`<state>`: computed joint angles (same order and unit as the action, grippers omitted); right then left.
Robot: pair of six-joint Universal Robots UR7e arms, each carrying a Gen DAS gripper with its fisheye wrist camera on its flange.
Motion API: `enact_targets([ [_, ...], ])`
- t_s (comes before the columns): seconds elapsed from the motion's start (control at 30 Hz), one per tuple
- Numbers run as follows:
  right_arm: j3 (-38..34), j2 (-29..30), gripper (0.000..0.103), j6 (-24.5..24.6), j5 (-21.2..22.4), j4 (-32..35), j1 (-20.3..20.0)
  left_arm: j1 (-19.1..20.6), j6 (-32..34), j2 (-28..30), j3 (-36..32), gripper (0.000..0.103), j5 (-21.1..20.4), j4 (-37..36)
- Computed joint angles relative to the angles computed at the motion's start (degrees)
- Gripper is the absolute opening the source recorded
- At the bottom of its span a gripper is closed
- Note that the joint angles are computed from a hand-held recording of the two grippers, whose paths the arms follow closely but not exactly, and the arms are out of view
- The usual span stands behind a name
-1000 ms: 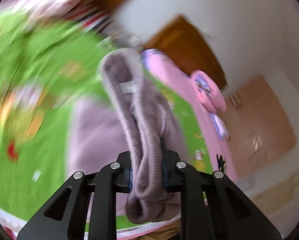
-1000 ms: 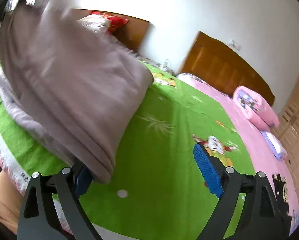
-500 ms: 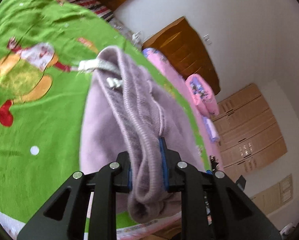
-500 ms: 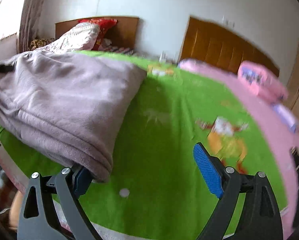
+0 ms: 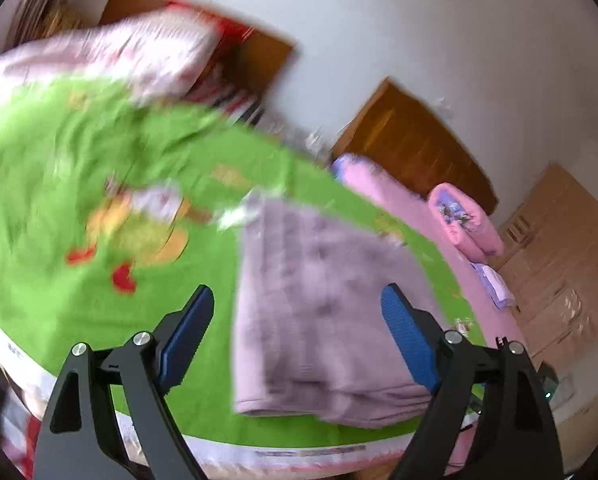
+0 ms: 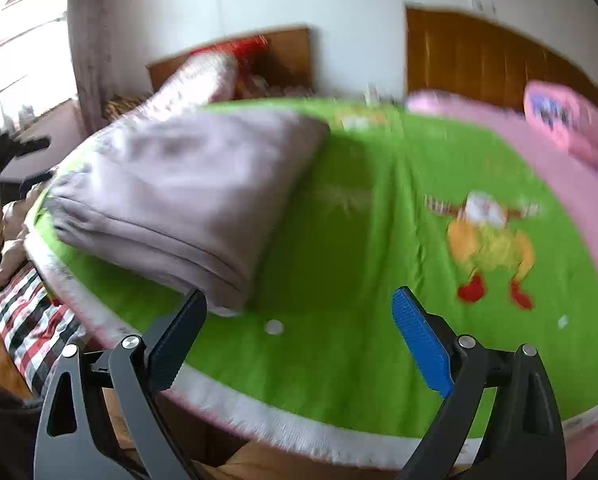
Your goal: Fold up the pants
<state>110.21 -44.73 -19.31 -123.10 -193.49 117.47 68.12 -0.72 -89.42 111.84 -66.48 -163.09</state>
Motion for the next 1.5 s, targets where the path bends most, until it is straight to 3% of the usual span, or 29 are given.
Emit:
enact_targets([
  [0.07,-0.8,0.0,0.091,-1.9,2.0,-2.2,1.2,-2.3,2.3,0.1,0.0,0.094,-2.1,-0.5],
  [0.17,-5.9,2.5,0.091,-2.9,4.6,-1.7,2.8,-4.6,5.8,3.2,-1.0,0.094,-1.6,0.6],
  [0.23,-9.8,5.3,0.091,-4.2,3.2,-0.2,3.7,-5.4,6.7,7.5,-2.1,0.094,2.4,0.9],
  [0.3,-13.6,8.6,0.091,-6.6,-0.6,3.4,4.4,-4.8,6.7,10.7,-2.0,0.094,8.4,3.5],
  [0.37,-14.1,10.8,0.091,-9.3,-3.9,5.8,4.2,-3.9,7.8,12.2,-0.6,0.093,11.3,3.0],
  [0.43,-11.7,10.3,0.091,-6.7,-1.5,4.8,3.0,-4.7,15.1,11.9,3.6,0.094,12.8,-4.4],
  [0.5,-10.1,7.3,0.091,1.9,5.3,10.0,0.0,-5.0,16.8,12.6,3.9,0.094,14.8,-5.4],
  [0.53,-10.4,7.0,0.091,3.3,5.8,11.6,-0.3,-5.1,16.0,12.8,3.4,0.094,15.2,-4.8],
  [0.67,-10.4,7.8,0.096,0.3,2.7,9.1,1.2,-5.7,13.3,13.2,2.2,0.099,15.9,-2.6],
  [0.73,-10.3,5.9,0.096,0.9,3.3,13.2,1.7,-7.2,10.9,12.2,1.9,0.099,18.1,1.2],
  [0.8,-10.3,2.6,0.096,-1.3,6.7,15.9,1.1,-8.4,8.2,9.7,0.5,0.099,15.4,6.5],
  [0.9,-14.1,1.1,0.096,-3.5,13.0,17.6,-0.5,-8.0,8.7,10.1,-4.6,0.101,10.2,8.0],
  [1.0,-23.9,2.8,0.096,-5.9,27.4,31.5,-4.2,-6.0,9.4,15.0,-13.7,0.101,7.1,12.0],
  [1.07,-31.9,6.3,0.096,-7.4,32.1,40.1,-6.0,-4.2,8.3,18.9,-19.2,0.101,8.0,16.2],
  [1.17,-42.5,11.6,0.096,-9.2,33.4,50.2,-7.1,-1.5,6.9,22.0,-22.0,0.101,9.4,19.9],
  [1.3,-53.4,17.5,0.096,-14.2,33.9,62.8,-7.8,0.7,11.2,21.0,-18.5,0.101,4.5,12.2],
  [1.37,-58.0,20.8,0.096,-16.0,27.4,63.4,-7.9,2.1,9.9,20.5,-18.3,0.101,0.7,10.8],
  [1.43,-64.8,24.2,0.096,-12.9,26.8,67.3,-9.2,3.2,9.0,20.3,-18.3,0.101,-2.1,10.0],
  [1.5,-65.9,24.6,0.097,-8.9,24.6,63.4,-9.3,3.4,8.7,20.1,-18.0,0.101,-2.8,9.5],
])
